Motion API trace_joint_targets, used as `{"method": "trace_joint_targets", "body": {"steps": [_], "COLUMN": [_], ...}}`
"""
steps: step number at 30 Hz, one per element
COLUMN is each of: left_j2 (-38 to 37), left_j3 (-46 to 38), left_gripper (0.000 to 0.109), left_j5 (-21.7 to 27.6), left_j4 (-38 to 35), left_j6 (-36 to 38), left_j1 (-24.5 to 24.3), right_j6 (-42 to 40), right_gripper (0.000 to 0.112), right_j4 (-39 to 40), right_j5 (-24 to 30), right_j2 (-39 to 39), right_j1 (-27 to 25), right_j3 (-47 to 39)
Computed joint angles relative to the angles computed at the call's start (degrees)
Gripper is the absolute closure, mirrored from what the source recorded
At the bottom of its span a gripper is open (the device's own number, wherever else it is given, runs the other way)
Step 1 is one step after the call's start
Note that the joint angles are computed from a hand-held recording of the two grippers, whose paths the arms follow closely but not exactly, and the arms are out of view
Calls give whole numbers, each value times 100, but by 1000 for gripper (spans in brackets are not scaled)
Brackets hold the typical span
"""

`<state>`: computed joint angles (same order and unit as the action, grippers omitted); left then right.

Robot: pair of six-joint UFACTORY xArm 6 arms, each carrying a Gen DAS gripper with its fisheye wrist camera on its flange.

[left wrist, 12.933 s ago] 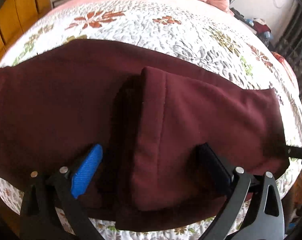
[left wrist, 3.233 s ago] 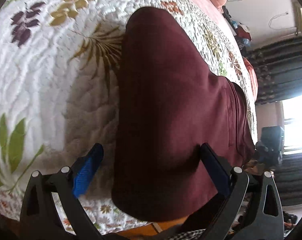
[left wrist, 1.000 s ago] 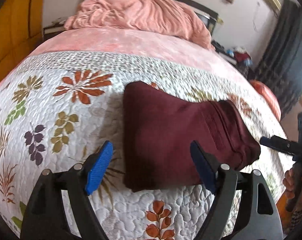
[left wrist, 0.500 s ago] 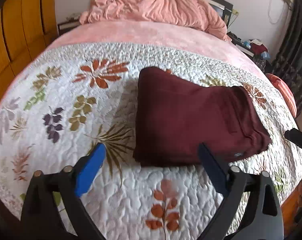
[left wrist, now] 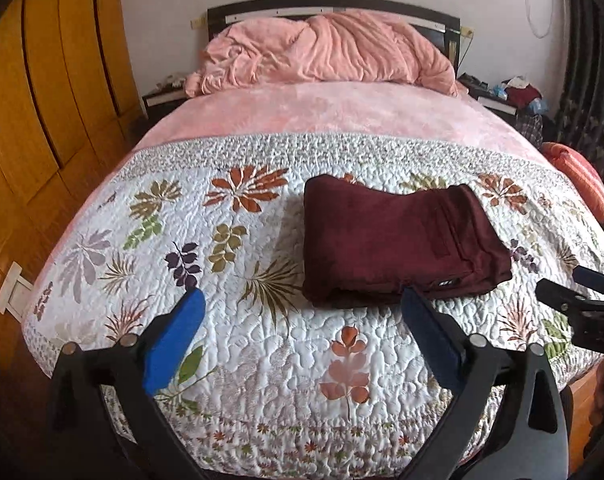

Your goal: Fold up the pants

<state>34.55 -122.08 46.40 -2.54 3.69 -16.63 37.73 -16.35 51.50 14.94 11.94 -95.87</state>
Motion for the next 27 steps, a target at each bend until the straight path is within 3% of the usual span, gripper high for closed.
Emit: {"method": "trace_joint_targets", "body": {"steps": [12, 27], "left_j2": [-723, -1165], "left_j3": [794, 1356], "left_gripper": [9, 9], "left_j5": [-323, -578], "left_j4": [-61, 168], "left_j6": [188, 121], "left_j1": [-43, -110], "right_j6": [182, 360], "right_gripper": [13, 13], "right_j4": [-150, -58], "right_j5": [962, 1262], "right_j2": [46, -68], "right_j1": [249, 398], "right_j3": [-514, -596]}}
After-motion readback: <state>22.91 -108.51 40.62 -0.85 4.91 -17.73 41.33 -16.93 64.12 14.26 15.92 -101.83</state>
